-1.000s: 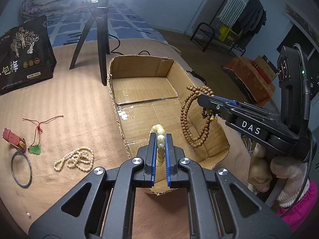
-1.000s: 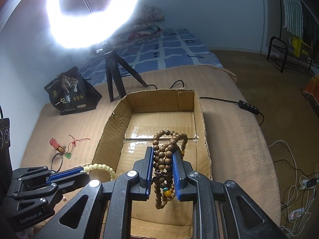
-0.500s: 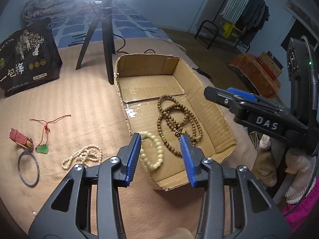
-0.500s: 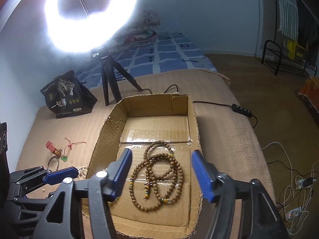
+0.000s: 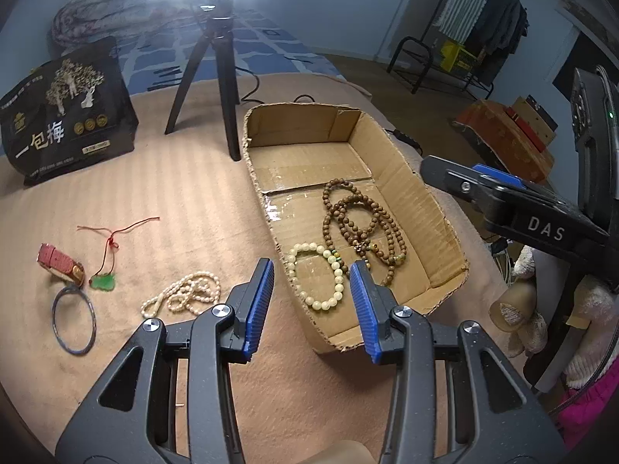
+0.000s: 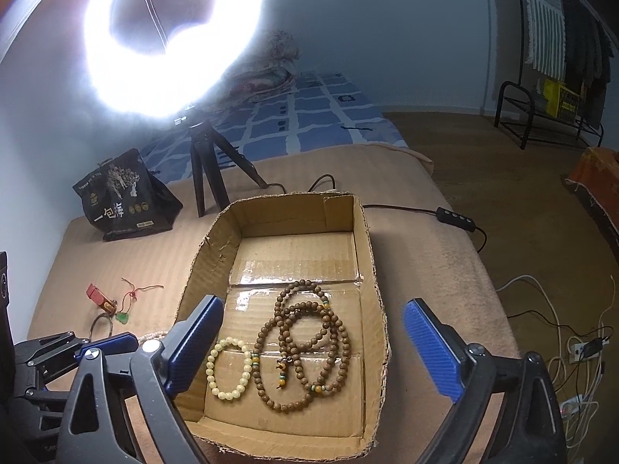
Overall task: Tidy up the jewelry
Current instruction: 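Move the left tool to the red-strap watch while the right tool approaches the pearl strand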
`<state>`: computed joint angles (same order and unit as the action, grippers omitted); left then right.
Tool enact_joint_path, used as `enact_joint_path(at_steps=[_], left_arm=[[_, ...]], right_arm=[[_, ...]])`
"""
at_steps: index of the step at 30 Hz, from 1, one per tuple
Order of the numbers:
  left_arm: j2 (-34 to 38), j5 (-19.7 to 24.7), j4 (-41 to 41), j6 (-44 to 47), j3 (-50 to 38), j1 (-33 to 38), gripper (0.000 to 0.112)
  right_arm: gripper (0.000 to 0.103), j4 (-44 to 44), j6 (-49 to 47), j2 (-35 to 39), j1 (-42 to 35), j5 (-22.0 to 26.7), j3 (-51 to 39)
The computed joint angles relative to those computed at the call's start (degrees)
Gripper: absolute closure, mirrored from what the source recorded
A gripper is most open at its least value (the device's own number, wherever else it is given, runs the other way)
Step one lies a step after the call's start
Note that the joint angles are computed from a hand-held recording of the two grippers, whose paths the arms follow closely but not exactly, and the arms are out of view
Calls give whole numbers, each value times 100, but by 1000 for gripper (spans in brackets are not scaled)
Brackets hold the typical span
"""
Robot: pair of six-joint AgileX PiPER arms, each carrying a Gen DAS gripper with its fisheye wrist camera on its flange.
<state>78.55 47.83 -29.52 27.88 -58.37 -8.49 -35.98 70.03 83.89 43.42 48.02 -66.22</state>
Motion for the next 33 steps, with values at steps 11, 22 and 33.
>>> enact_joint_path(at_steps=[11, 22, 33], left_arm=[[-251, 69, 68, 311, 12, 710, 50], [-104, 546, -94, 1143, -267, 2132, 47], [636, 737, -514, 1781, -741, 3484, 45]], right_arm=[[4, -86, 131, -64, 320, 61, -104], [4, 15, 188, 154, 787, -18, -512], [5, 651, -273, 741, 976, -422, -1067]])
